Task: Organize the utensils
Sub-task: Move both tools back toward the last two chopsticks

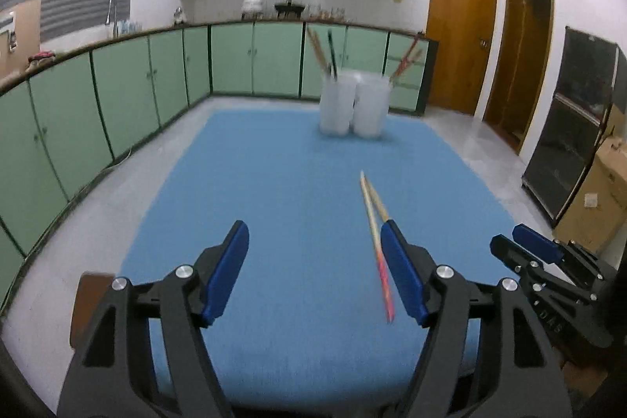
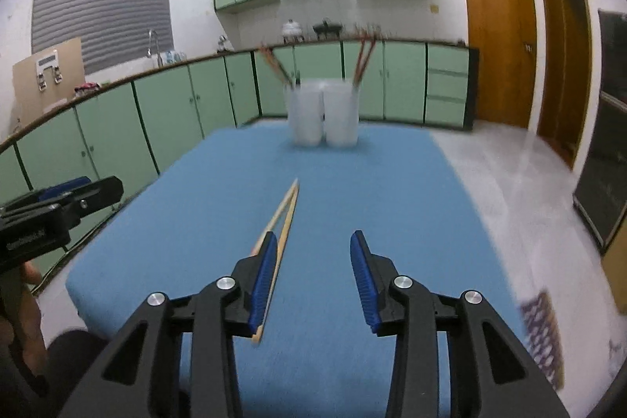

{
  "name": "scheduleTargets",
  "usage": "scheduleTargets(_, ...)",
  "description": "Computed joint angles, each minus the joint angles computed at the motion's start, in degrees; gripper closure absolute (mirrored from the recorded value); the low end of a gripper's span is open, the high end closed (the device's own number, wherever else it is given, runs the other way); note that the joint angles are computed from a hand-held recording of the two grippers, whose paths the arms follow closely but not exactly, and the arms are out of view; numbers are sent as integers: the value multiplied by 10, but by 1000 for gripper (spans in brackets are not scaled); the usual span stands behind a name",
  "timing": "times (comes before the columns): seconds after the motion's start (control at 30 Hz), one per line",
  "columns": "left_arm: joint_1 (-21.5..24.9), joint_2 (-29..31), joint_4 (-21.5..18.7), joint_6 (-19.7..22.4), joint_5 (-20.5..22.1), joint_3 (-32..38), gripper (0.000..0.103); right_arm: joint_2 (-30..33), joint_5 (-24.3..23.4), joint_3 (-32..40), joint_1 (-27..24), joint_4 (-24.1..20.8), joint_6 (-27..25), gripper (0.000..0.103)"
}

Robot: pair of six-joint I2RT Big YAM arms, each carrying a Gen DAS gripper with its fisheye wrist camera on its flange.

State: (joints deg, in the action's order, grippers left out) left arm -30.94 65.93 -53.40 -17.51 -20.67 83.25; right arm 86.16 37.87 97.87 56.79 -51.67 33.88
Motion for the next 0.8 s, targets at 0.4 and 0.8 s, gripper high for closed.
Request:
scheduleTargets(0.4, 5, -50, 6, -39, -4, -80, 35, 34, 10, -11, 27, 5, 17, 65)
scheduleTargets(0.8, 1, -49, 2, -46, -10, -89, 35, 66, -5, 11, 13, -1, 7, 74)
